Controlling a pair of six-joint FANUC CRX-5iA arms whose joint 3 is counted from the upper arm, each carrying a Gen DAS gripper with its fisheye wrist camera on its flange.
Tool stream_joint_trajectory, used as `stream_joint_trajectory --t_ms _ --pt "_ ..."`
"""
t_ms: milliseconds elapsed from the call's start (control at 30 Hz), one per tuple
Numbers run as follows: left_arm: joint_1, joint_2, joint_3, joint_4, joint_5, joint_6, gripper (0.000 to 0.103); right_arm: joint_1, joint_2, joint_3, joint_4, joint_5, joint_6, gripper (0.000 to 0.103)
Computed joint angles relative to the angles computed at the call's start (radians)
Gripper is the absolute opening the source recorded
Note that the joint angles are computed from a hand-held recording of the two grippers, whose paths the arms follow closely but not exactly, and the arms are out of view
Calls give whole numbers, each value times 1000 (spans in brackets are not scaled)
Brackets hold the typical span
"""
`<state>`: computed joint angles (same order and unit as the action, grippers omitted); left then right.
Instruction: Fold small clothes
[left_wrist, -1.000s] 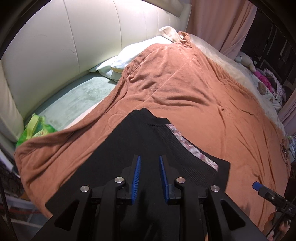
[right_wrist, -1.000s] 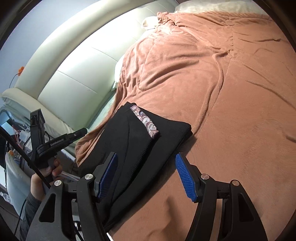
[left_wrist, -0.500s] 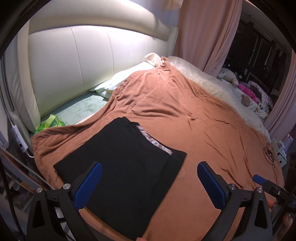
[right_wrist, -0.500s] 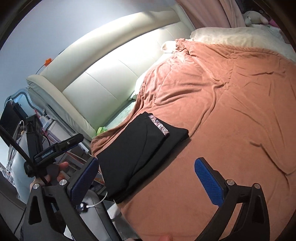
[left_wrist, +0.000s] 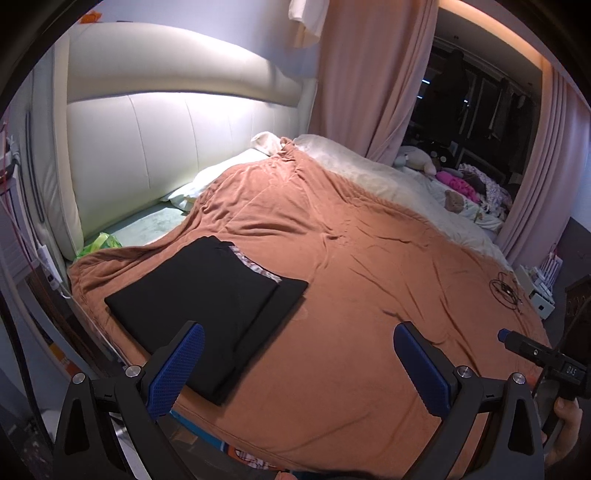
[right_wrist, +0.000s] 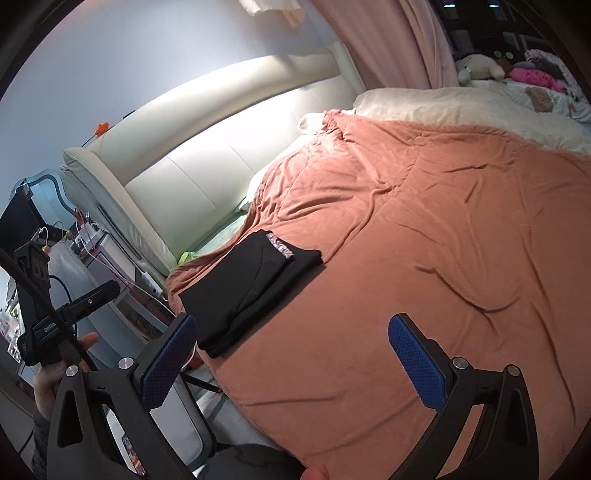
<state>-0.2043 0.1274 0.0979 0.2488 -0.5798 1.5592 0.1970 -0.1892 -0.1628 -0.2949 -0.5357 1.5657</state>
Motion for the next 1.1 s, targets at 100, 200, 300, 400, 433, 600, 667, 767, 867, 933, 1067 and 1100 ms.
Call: stream_joint_trajectory --t_ms 100,200,300,400,433,600,667,767,867,933,1067,1100 --pt "-28 -65 -74 -6 36 13 103 18 -91 -90 64 18 -60 103" --pt "-53 -117 -129 -23 59 30 103 49 -183 -192 166 38 -155 103" --pt "-77 -162 -173 -53 77 61 103 64 -277 -269 192 36 -200 103" --pt "-105 -213 -221 -99 104 104 103 103 -362 -362 315 49 -320 103" --pt "-114 -224 -233 -111 109 115 103 108 -379 -380 337 50 -339 103" --pt "-164 -267 -267 -224 127 198 103 168 -534 -535 532 49 -525 103" --pt "-184 -283 -288 -253 142 224 103 212 -590 -609 705 33 -675 103" --pt "-218 -303 -307 -316 153 286 103 262 -664 -675 843 -3 -798 103" --pt "-259 -315 -305 -418 148 378 103 317 -742 -742 979 -47 -925 103" --pt "-279 -323 -313 -451 151 407 103 364 -796 -789 1068 -89 -1011 103" --pt "-343 -330 -297 -621 114 552 103 444 -871 -869 1210 -163 -1155 103" --pt "-351 -331 -296 -638 109 568 103 469 -884 -884 1240 -189 -1188 103"
